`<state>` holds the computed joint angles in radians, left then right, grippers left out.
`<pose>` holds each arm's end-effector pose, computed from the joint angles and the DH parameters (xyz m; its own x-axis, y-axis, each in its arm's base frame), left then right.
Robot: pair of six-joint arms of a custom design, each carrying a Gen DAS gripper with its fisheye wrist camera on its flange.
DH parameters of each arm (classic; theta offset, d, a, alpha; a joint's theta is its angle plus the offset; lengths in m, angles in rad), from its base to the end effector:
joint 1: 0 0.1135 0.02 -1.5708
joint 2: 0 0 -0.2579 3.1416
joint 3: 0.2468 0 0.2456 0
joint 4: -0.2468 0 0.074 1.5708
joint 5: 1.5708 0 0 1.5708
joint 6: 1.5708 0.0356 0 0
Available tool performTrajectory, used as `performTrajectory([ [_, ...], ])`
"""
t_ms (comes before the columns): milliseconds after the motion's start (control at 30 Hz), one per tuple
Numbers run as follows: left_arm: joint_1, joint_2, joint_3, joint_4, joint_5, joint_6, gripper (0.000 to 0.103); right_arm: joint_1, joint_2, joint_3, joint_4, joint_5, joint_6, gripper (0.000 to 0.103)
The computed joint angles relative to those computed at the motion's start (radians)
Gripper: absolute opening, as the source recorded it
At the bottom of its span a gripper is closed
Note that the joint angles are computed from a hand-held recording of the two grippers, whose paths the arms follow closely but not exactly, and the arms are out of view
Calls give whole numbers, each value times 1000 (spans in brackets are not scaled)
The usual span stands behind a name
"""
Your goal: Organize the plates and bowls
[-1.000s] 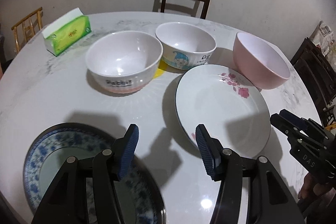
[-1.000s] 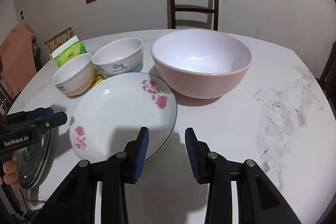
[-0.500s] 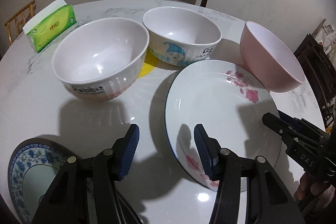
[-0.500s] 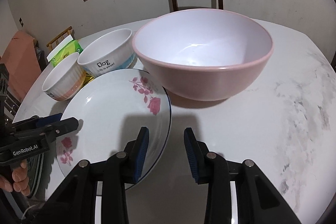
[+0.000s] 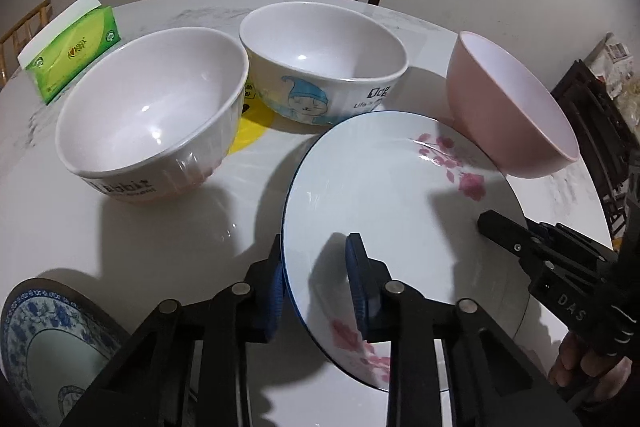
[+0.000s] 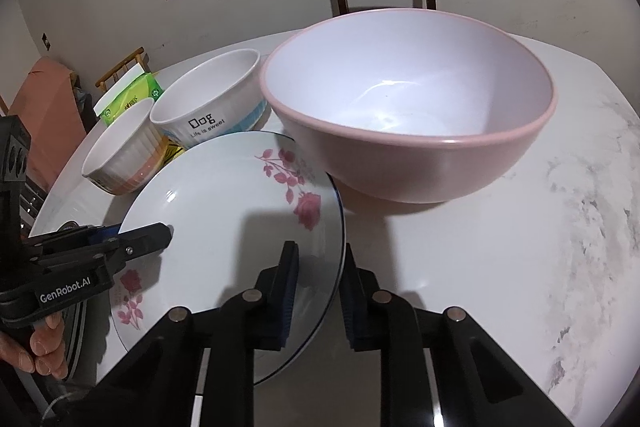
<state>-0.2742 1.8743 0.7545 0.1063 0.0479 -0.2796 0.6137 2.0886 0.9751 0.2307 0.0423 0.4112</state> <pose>0.3007 -0.0863 0.0784 -0.8666 -0.0426 -0.4971 0.0579 0.9810 -0.1850 0.3084 0.2154 0.0658 -0.8001 -0.0751 -0.5951 -0.2548 0.9407 0.2239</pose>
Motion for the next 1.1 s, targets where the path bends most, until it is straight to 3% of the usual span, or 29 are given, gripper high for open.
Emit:
performTrajectory([
  [333,-30,-42,-17,-78,23,-3,24,18,-75,-67,-70,8,55,20],
  [600,-107,-148,-124,-104,8,-60,23,59,-170,-184,-100,7,119,20],
  [1100,-172,-282,-297,-57,-12,-127,20,170,-269,-304,-116,71,221,20],
])
